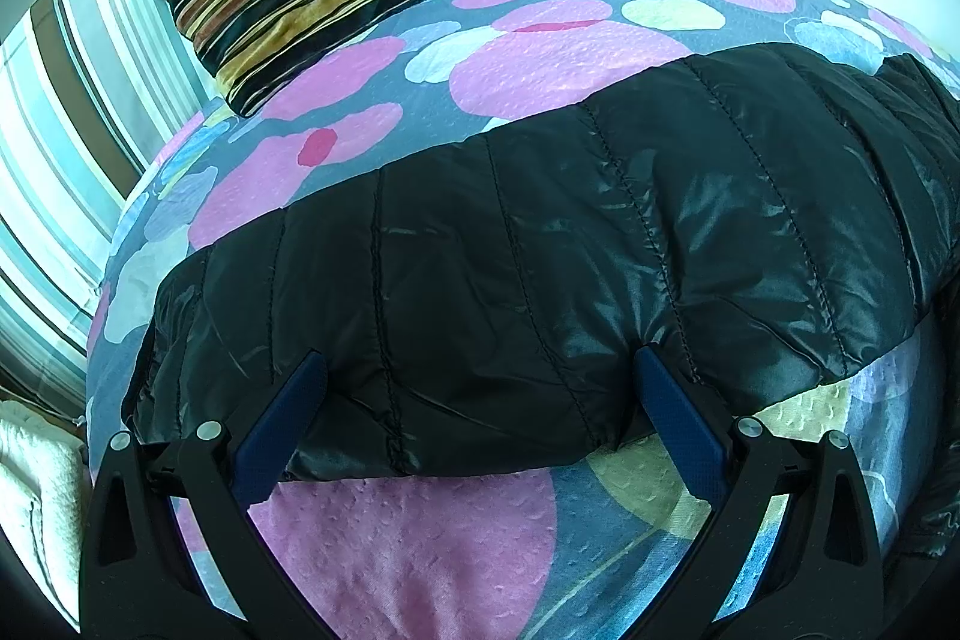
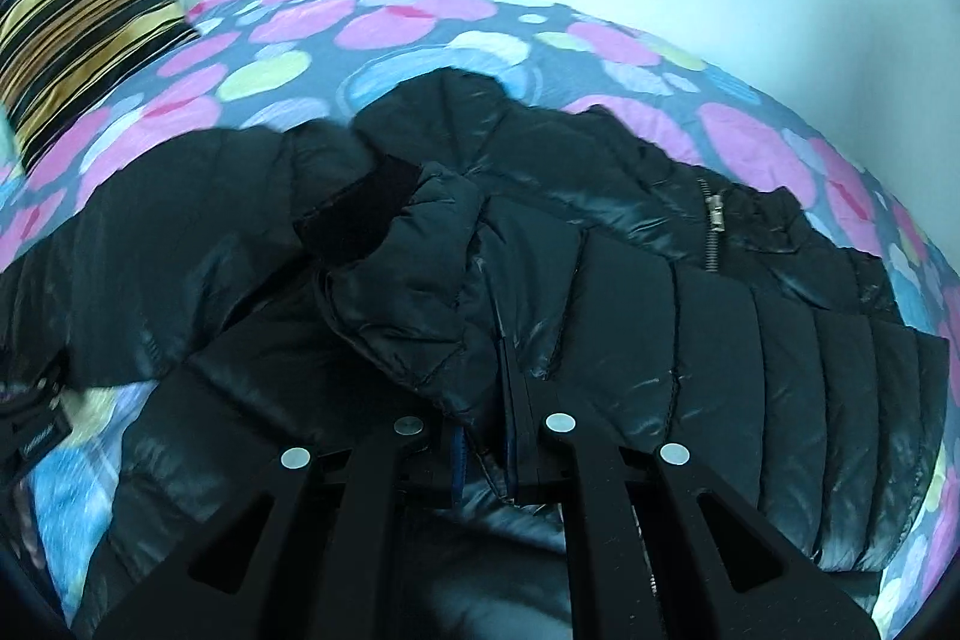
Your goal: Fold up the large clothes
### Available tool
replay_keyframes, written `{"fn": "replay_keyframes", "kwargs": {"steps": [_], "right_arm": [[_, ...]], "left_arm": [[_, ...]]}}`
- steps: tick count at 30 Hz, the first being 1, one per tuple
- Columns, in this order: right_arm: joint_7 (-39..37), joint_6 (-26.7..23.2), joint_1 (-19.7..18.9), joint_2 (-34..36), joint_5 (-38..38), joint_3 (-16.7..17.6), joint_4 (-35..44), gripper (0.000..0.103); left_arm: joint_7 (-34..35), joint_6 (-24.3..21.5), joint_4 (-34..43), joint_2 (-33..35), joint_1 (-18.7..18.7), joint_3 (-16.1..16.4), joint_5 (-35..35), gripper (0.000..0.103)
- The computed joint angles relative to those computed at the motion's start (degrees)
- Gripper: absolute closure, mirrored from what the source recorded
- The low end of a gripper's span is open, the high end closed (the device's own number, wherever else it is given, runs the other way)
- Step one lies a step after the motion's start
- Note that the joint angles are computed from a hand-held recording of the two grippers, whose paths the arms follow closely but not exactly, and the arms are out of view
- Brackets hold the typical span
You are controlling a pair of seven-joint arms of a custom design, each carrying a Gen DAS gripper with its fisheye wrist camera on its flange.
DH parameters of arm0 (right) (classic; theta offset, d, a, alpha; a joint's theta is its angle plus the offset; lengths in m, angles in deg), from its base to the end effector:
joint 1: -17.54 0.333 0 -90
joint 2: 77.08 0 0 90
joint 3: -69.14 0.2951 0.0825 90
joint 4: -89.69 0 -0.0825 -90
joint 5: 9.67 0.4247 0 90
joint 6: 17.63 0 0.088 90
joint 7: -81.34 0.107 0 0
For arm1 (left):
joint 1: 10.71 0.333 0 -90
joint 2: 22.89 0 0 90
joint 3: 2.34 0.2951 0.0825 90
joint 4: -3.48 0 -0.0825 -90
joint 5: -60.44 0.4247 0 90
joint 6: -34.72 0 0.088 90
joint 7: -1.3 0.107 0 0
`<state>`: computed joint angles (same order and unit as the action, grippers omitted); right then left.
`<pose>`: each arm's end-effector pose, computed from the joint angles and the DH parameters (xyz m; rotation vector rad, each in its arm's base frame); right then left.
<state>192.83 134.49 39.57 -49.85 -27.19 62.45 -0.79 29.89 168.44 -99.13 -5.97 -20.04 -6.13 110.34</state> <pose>0.7223 0.2203 0.3951 -2.0051 1.7262 -0.6921 0.6749 -0.1414 0.3769 -1.9638 1.4413 -0.1787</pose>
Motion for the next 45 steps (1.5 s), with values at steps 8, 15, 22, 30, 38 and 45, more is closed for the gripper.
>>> {"fn": "replay_keyframes", "kwargs": {"steps": [8,15,22,30,38,45], "right_arm": [[-6.4,-2.5,-1.4,1.9,3.9,2.1,2.1,0.089],[-9.4,1.2,-3.5,-3.1,9.5,3.9,-3.8,0.062],[-6.6,11.8,-5.0,-16.7,8.9,1.9,-20.4,0.059],[25.1,11.9,-12.2,-22.4,-11.9,-7.2,-25.7,0.085],[17.6,10.0,-19.4,-13.0,-1.5,-3.1,-17.7,0.088],[9.1,6.1,-19.3,-5.2,10.1,-2.2,-12.0,0.089]], "left_arm": [[0.0,-0.1,0.0,0.0,0.0,0.0,0.0,0.002],[0.0,0.1,-0.1,0.0,0.0,0.0,-0.1,0.002],[0.1,0.1,-0.1,-0.1,0.0,0.0,-0.1,0.002],[0.1,-0.1,0.0,0.0,0.0,0.0,0.0,0.002],[0.4,-0.6,0.2,0.0,-0.1,-0.1,-0.1,0.002],[0.5,-0.8,0.3,0.0,-0.1,-0.1,-0.1,0.002]]}}
